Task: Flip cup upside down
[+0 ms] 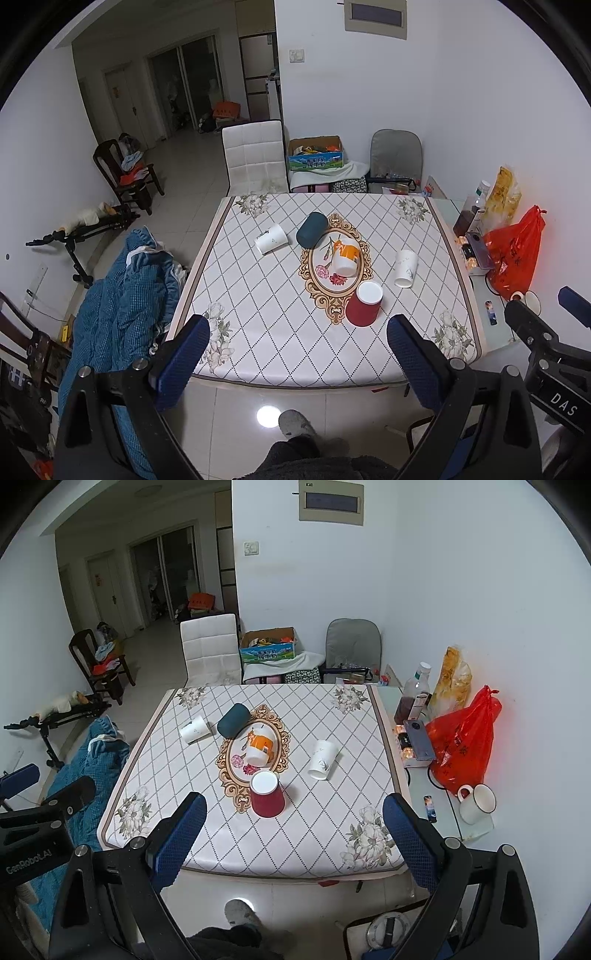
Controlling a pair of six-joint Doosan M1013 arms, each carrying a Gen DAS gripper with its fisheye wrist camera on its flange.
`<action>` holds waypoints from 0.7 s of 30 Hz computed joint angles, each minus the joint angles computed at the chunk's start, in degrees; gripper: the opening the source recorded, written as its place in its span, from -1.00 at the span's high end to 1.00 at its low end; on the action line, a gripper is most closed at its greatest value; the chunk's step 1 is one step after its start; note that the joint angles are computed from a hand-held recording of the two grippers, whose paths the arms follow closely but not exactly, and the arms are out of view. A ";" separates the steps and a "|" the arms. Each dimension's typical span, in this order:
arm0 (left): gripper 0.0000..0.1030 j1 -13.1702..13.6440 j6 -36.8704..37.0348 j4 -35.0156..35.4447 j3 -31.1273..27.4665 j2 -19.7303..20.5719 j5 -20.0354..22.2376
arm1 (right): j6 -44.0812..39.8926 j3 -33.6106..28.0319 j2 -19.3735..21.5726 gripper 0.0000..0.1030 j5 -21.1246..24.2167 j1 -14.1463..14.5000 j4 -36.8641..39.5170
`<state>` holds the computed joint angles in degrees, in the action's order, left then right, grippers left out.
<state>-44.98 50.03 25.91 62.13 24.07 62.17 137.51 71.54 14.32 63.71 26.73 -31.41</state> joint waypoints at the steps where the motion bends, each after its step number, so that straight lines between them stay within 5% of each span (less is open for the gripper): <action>1: -0.91 0.03 0.08 -0.04 -0.01 0.03 -0.08 | -0.07 -0.02 -0.02 -0.91 -0.07 -0.06 0.23; 21: -0.91 -0.08 -0.63 0.44 -0.73 0.03 0.22 | -1.34 -0.54 0.11 -0.91 -0.49 -0.14 1.14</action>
